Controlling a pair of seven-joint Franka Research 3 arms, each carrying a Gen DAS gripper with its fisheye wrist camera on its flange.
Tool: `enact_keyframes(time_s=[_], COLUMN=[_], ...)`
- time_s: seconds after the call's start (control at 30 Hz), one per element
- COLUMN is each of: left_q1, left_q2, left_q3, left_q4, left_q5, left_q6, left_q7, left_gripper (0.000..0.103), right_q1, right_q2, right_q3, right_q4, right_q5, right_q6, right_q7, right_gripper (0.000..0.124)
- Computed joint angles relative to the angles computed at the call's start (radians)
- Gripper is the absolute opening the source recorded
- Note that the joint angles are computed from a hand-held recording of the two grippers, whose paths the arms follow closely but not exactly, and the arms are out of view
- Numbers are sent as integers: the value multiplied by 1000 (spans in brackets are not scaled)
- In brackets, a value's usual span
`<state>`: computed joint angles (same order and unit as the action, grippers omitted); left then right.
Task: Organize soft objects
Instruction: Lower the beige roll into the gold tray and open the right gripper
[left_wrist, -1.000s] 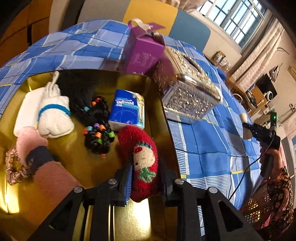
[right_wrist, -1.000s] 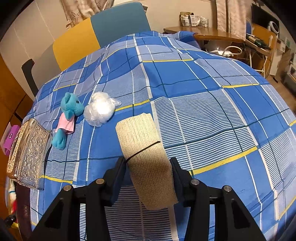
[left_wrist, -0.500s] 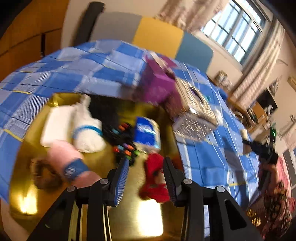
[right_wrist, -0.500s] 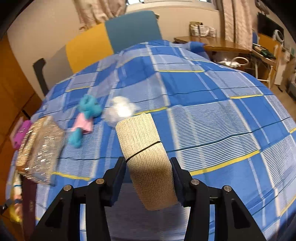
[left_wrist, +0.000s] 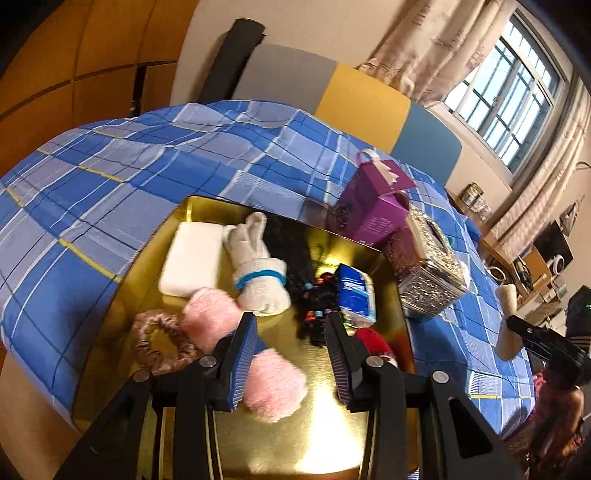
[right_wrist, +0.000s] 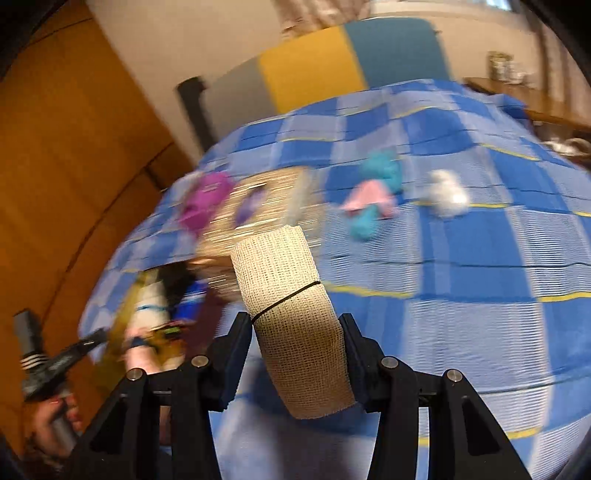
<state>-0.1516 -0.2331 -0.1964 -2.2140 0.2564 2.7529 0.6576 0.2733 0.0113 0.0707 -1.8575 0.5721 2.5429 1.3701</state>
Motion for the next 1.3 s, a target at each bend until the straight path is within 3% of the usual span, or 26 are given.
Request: enact_keyframes(time_s=[0.23,0.53,0.8,0.93,1.3], left_q1=[11,29,21,24,22], left_q2=[-58,-112,-140,-147,-140], left_q3=[21,33,57,56,49], left_q4=[-73,-141,-178,-191,-198], left_q5=[-21,-40,-80,-87,-108], left_q6=[47,76,88,107,115], left_q7=[-10,-16,4,10,18], left_gripper=[38,38,38,38,38], right_q1=[84,179,237,286,303], right_q2=[53,208,361,372,293], right_q3=[64,100,90,53,67], right_q4=[88,232,395,404,309], right_q5=[43,-84,-204,-363,-489], right_q6=[-87,-148,-227,-207,-140], right_q7=[-31,109,260,340,305], right_gripper=[49,50,52,58,61])
